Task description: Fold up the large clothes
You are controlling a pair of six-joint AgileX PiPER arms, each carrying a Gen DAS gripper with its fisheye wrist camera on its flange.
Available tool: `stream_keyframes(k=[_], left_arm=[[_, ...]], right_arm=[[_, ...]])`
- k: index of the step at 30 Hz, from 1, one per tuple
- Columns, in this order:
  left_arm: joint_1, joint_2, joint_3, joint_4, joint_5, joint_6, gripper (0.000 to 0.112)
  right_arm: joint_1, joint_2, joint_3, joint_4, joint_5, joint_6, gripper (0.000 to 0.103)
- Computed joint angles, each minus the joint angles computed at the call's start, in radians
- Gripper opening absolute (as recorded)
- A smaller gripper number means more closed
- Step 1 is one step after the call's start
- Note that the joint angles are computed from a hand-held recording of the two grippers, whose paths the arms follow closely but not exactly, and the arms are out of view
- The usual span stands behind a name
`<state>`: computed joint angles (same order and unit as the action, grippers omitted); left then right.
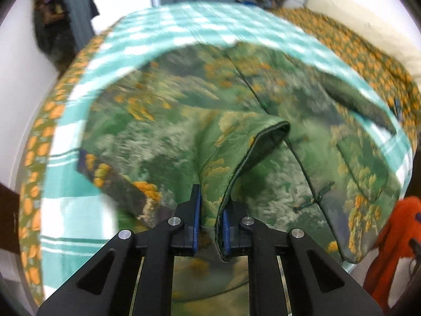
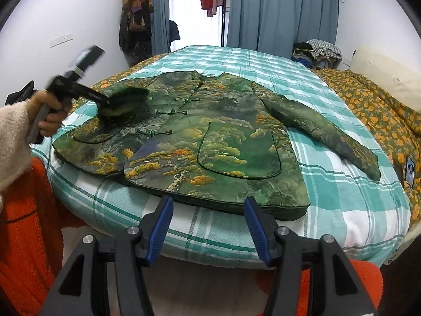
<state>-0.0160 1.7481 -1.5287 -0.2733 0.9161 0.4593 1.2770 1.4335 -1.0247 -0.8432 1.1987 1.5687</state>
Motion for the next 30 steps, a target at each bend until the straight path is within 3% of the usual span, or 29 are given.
stream_keyframes(k=[5,8,12,15,17,19,22,26,30], left_arm=[[0.226,-0.012,-0.149,-0.041,0.073,0.017,0.012],[0.375,0.038,-0.285,0.013,0.1,-0.065,0.015],[0.53,0.087,-0.358,0.097,0.064,-0.223,0.031],[0.618,0.068,-0.29,0.145,0.005,-0.304,0.054],[0.663,0.017,-0.177,0.119,-0.033,-0.284,0.064],[0.689,-0.054,-0.041,0.041,-0.049,-0.192,0.075],[0.688,-0.118,0.088,-0.08,-0.006,-0.044,0.086],[0.576,-0.148,0.227,-0.185,0.097,0.084,0.089],[0.428,-0.109,0.282,-0.18,0.059,0.05,0.089]], right_arm=[[-0.005,-0.01,0.012,-0.002,-0.001,0.016,0.057],[-0.008,-0.013,0.017,-0.002,-0.006,0.021,0.057],[-0.013,-0.012,0.016,0.002,-0.011,0.016,0.057],[-0.014,-0.012,0.018,-0.003,-0.007,0.027,0.057],[-0.02,-0.018,0.025,-0.002,0.002,0.047,0.057],[-0.038,-0.036,0.044,0.007,0.004,0.074,0.057],[-0.109,-0.094,0.099,0.042,-0.023,0.113,0.062],[-0.291,-0.202,0.203,0.087,-0.095,0.119,0.069],[-0.555,-0.26,0.267,0.197,-0.258,-0.065,0.069]])
